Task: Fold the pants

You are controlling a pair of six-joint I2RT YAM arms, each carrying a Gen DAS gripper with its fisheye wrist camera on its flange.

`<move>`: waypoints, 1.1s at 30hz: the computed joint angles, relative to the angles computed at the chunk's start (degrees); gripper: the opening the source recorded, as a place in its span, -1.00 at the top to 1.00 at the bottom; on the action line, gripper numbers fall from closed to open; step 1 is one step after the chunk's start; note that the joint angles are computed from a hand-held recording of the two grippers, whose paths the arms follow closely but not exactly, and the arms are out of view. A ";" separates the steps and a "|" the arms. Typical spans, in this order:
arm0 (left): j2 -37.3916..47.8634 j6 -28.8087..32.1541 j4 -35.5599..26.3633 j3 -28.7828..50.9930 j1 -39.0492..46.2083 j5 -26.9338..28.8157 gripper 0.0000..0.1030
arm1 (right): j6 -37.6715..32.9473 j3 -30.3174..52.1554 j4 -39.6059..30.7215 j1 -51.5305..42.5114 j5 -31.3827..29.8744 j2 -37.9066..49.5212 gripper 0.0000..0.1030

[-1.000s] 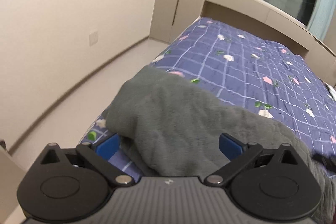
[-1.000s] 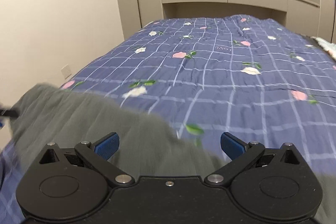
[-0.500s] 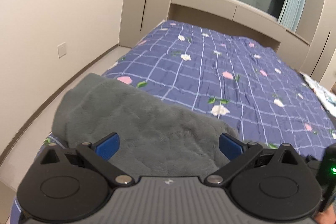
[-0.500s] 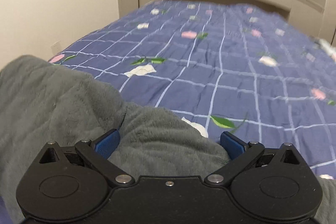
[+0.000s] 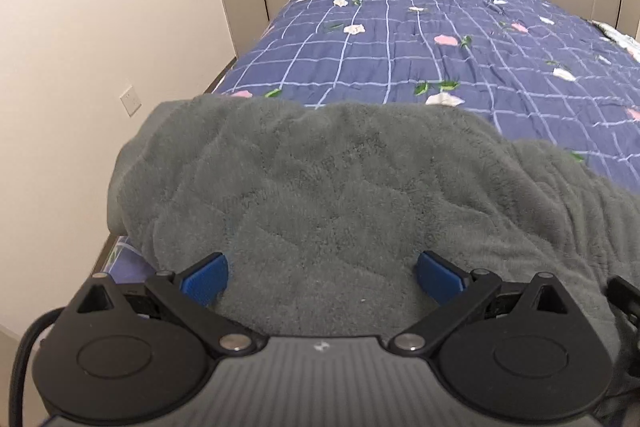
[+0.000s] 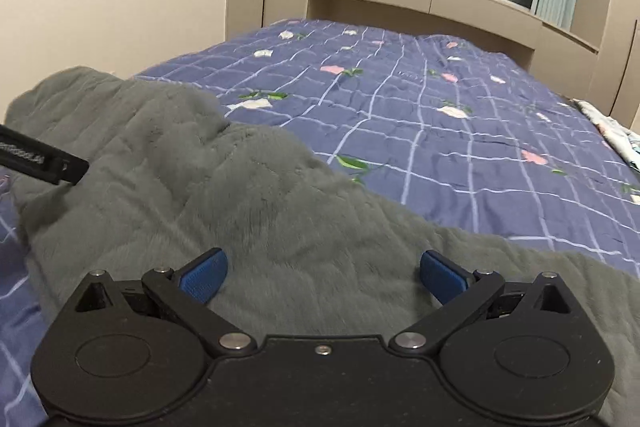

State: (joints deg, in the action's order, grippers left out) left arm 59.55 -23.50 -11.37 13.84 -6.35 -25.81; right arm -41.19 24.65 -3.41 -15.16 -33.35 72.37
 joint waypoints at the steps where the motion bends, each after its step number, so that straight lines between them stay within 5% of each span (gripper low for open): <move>1: -2.02 -0.67 -1.82 0.29 -0.63 0.24 -0.99 | -1.46 0.31 -1.85 -3.06 -2.89 -1.00 -0.99; 5: -5.47 -2.76 -4.38 1.23 -6.18 -2.35 -0.99 | -13.98 7.85 -18.66 -21.62 -19.74 2.03 -0.99; 8: -0.54 -5.27 -2.09 3.13 -12.95 -7.17 -0.99 | -22.00 16.04 -28.55 -33.54 -25.04 7.90 -0.99; 11: 4.33 -8.06 0.12 5.76 -19.62 -8.91 -0.99 | -21.42 21.65 -28.90 -41.32 -25.27 12.35 -0.99; 18: 18.92 -11.92 9.40 14.43 -32.64 -6.90 -0.99 | -3.14 34.81 -19.67 -49.95 -19.36 27.59 -0.99; 26: 33.82 -14.14 19.08 22.42 -40.20 -4.91 -0.99 | -2.54 55.82 -35.99 -49.57 -18.71 45.11 -0.99; 33: 43.53 -15.40 14.61 29.26 -42.12 -0.05 -0.99 | -2.46 60.58 -39.35 -46.18 -19.28 48.58 -0.99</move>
State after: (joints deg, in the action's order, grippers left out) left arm 103.08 -38.90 3.23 43.11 -48.47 -25.86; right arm -43.66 85.23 -42.76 -61.34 -52.63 120.95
